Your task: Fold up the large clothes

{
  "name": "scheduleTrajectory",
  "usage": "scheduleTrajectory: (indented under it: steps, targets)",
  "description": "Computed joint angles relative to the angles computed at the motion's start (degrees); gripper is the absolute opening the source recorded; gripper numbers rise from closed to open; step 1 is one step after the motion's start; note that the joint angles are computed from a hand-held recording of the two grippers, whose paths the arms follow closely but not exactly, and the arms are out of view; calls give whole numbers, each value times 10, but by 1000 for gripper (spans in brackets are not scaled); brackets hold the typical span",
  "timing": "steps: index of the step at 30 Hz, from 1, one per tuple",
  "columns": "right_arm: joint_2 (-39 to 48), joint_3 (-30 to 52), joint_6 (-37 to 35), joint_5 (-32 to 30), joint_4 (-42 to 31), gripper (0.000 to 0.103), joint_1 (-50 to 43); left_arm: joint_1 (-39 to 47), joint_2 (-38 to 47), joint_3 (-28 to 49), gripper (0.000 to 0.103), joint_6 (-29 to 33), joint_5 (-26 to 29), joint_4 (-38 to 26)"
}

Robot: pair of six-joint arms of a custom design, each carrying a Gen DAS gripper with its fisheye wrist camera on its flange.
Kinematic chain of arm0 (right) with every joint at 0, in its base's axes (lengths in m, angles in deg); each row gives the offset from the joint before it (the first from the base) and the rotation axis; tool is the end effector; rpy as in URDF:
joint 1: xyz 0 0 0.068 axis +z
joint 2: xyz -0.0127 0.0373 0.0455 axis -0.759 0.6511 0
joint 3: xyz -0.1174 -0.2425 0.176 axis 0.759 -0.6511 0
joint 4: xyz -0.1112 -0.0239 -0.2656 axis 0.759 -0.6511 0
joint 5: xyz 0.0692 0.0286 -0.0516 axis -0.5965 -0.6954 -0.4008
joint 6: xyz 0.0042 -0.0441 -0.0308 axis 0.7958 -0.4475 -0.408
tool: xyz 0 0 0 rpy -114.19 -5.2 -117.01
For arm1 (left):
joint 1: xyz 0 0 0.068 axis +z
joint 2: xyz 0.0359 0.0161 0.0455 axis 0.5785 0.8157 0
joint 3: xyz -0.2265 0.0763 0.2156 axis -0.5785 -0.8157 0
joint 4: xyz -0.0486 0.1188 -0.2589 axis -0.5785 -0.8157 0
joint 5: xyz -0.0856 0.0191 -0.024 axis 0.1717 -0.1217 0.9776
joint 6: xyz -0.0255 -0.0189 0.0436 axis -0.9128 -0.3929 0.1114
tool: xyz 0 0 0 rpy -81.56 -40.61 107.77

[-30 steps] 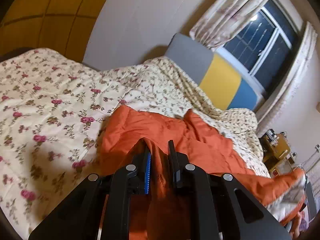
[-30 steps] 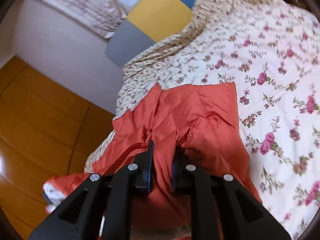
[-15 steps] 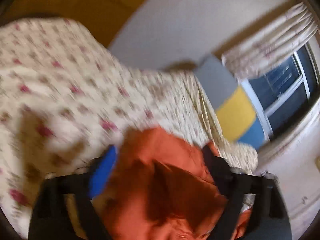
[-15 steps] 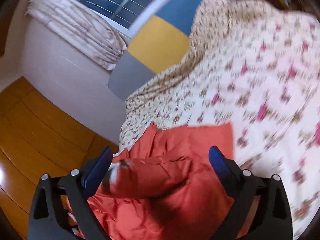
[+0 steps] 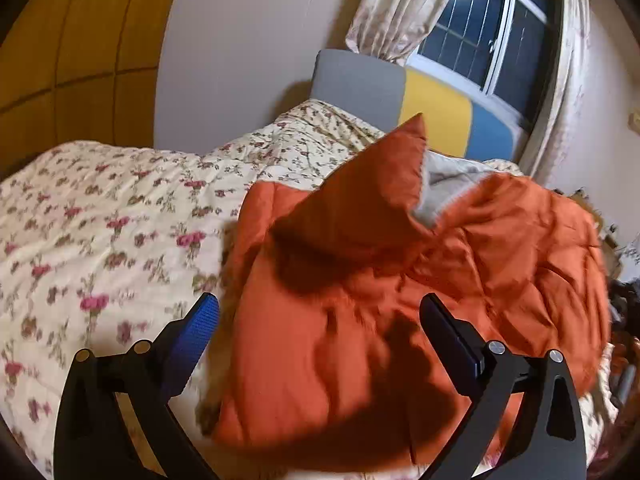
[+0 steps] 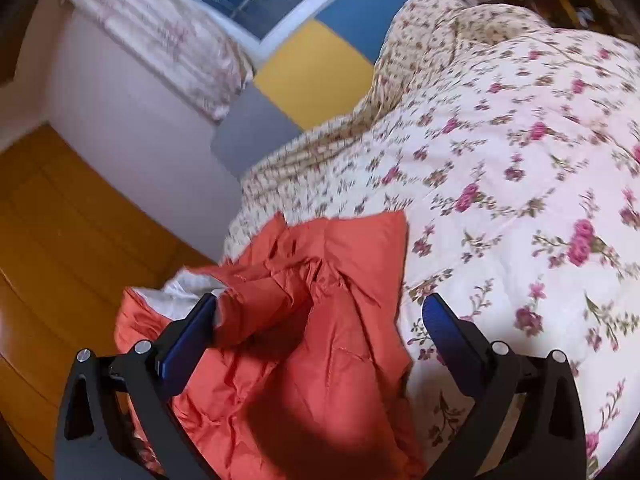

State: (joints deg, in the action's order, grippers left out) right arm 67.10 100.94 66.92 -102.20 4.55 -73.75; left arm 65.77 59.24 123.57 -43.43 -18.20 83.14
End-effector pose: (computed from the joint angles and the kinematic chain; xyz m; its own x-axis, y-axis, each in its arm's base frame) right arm 0.2310 -0.0801 0.1031 -0.4529 0.6993 -0.5530 0.0991 0.6559 0.7483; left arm 0.3104 0.1558 0.1394 -0.5817 -0.0961 -0.8077 0.1711 0.9563 -0.2371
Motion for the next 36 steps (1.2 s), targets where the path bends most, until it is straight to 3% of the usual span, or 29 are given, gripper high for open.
scheduleTrajectory:
  steps: [3,6,7,8,9,10,11,13,15,18,20,22,25,28,36]
  targets:
    - [-10,20,-47,-9,-69,101,1,-23,40,73,100,-54,-27,-58]
    - [-26,51,-81,-10,-140,101,7,-52,83,144,100,-66,-98,-135]
    - [-24,38,-40,-22,-88,101,-15,-57,92,157,100,-63,-113,-151]
    - [8,12,40,-53,35,101,-50,-62,104,171,100,-62,-123,-164]
    - [21,-2,82,-72,94,101,-72,-64,113,179,100,-60,-126,-174]
    - [9,8,67,-80,57,101,-80,-62,118,180,100,-58,-125,-175]
    - [-29,38,-16,-57,-77,101,-63,-60,123,181,100,-59,-118,-174]
    - [-56,89,-152,6,-257,101,-10,-49,141,194,100,-65,-92,-184]
    - [-25,135,-218,8,-346,101,31,-41,157,207,100,-75,-65,-201]
    - [45,208,-233,26,-413,101,87,-50,152,208,100,-53,-82,-217]
    - [72,212,-187,19,-361,91,97,-57,143,199,99,-32,-87,-224]
    - [77,217,-173,18,-358,65,110,-59,131,180,87,-10,-87,-217]
    - [68,195,-189,0,-341,48,107,-51,110,145,73,12,-67,-205]
    - [59,167,-181,-39,-322,41,87,-36,96,121,62,24,-27,-218]
    - [-28,78,-258,-93,-387,41,4,6,6,-4,60,102,18,-242]
